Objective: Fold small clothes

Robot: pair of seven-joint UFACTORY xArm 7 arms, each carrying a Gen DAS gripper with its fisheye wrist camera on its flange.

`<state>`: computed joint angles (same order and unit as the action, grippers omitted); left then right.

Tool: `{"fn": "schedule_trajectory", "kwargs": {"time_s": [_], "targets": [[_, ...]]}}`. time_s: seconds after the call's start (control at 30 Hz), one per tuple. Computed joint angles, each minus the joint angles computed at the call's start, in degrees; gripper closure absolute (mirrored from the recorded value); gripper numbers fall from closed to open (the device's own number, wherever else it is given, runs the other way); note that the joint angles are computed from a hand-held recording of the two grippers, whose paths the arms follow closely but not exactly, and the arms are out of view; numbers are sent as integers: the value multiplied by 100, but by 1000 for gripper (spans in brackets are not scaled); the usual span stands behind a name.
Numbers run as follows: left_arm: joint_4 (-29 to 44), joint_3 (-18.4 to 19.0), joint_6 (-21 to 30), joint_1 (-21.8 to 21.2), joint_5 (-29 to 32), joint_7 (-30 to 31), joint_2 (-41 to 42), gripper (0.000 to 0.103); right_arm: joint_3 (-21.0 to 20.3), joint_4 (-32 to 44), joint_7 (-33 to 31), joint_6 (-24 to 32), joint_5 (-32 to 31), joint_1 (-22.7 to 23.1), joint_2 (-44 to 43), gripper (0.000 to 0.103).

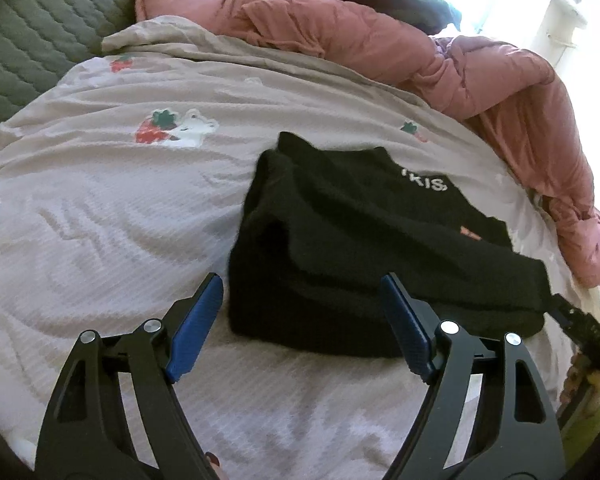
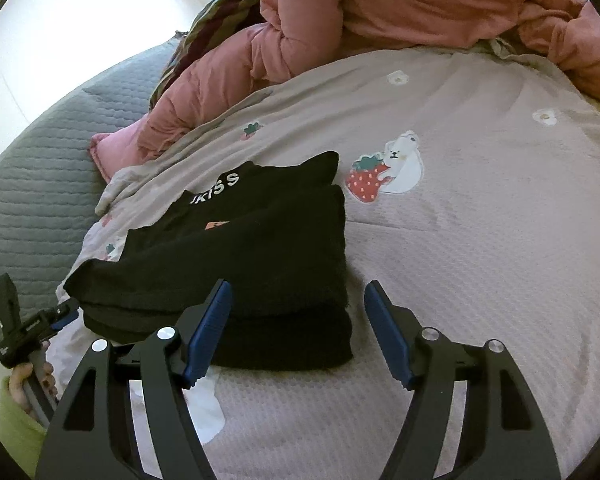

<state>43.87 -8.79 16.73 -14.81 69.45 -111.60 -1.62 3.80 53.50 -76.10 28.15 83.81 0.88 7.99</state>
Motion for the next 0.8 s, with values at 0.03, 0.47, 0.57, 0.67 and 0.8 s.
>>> {"fn": "schedule_trajectory", "kwargs": {"time_s": [0.03, 0.47, 0.57, 0.67, 0.8], "targets": [[56, 17, -86, 15, 22, -12, 58, 36, 1, 48, 61, 16, -68, 5, 43, 42], [417, 522, -882, -68, -522, 402, 505, 101, 7, 429, -253, 787, -41, -178, 60, 94], [537, 546, -949, -15, -626, 542, 492, 101, -14, 771, -167, 942, 32, -214, 216, 94], [755, 545, -850, 11, -949, 952, 555, 101, 30, 1113, -174, 826, 180, -214, 437, 94], [1105, 601, -878, 63, -1801, 1794, 847, 101, 148, 1690, 152, 421, 151, -158, 972, 94]]}}
